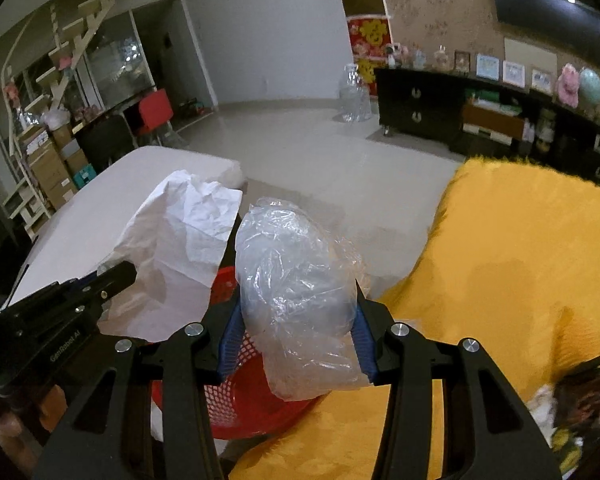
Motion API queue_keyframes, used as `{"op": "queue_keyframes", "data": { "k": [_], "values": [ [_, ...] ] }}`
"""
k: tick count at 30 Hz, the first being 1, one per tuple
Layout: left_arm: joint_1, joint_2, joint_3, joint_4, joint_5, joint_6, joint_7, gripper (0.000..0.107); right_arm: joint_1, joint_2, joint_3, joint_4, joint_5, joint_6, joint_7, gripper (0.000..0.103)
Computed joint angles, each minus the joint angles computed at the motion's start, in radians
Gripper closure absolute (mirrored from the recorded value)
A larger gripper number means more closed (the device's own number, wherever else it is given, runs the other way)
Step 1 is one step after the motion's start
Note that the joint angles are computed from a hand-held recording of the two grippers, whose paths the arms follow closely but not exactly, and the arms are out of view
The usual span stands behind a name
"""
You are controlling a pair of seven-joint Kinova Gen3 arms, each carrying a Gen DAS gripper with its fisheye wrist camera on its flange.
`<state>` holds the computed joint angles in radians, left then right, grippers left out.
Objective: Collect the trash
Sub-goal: 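Open the left tool dropping the tissue in the basket while the right tool drops the bag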
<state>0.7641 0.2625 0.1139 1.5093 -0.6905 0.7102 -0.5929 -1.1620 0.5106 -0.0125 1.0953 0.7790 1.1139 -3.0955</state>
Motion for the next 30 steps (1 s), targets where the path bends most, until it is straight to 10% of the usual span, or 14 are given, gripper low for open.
{"op": "queue_keyframes", "data": {
  "k": [16, 21, 30],
  "values": [
    [-0.024, 0.034, -0.01, -0.012, 0.117, 0.036, -0.065, 0.095, 0.023, 0.061, 0.009, -0.059, -0.118, -0.069, 0.081, 0.044],
    [-0.032, 0.029, -0.006, -0.007, 0.126, 0.03, -0.064, 0.083, 0.012, 0.05, 0.022, -0.04, -0.114, -0.095, 0.063, 0.033],
    [0.015, -0.01, -0.03, 0.036, -0.008, -0.005, 0.076, 0.033, -0.019, 0.012, 0.032, 0.007, -0.046, -0.047, -0.016, 0.032]
  ]
}}
